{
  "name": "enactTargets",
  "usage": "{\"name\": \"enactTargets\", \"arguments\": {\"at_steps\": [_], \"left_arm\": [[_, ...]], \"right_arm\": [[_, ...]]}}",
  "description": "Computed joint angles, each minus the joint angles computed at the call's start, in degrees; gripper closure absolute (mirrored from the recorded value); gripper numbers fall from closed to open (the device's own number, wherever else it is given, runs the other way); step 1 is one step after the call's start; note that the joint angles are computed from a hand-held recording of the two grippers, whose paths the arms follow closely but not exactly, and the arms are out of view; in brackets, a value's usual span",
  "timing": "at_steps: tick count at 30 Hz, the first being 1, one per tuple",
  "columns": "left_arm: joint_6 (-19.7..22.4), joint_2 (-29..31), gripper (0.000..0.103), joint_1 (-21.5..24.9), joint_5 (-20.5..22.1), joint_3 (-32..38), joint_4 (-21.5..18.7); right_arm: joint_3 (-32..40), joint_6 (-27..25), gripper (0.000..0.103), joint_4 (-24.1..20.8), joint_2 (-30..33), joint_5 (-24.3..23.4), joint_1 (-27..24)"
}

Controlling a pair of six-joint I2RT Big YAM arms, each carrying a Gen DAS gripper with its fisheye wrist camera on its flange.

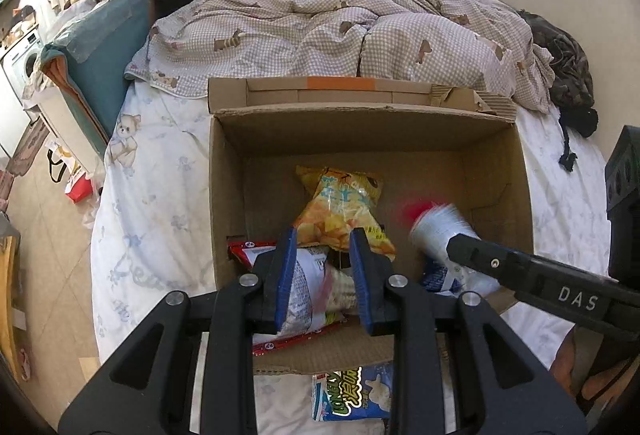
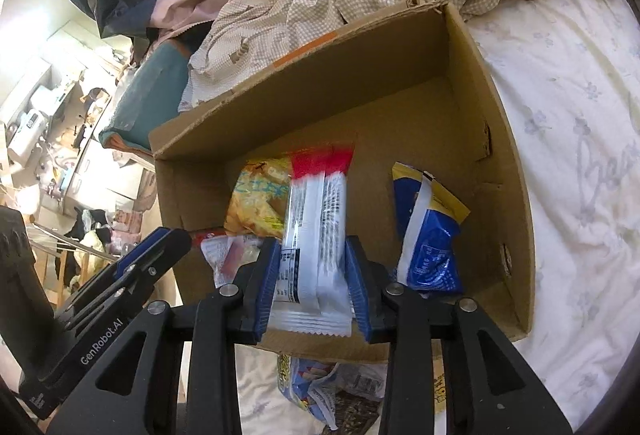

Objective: Organize snacks
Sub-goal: 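Open both tools to drop the bars inside the box, then withdraw both open tools from the box toward the snack pile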

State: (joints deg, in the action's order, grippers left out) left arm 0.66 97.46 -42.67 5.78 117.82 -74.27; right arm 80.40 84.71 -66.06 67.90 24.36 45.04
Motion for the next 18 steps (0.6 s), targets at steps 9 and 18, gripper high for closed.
{"name": "enactTargets", "arguments": {"at_steps": [9, 18], "left_arm": [[-1.21, -1.98, 0.018, 0.55, 0.69, -1.76, 2.49], [-1.43, -4.34, 0.018, 1.06, -0.50, -3.77, 4.36]], "right_arm": [[-0.11, 1.66, 0.042, -0.21, -0.98, 2.15, 0.63], [3.35, 1.40, 0.042, -4.07, 0.07, 5.07, 2.65]]}}
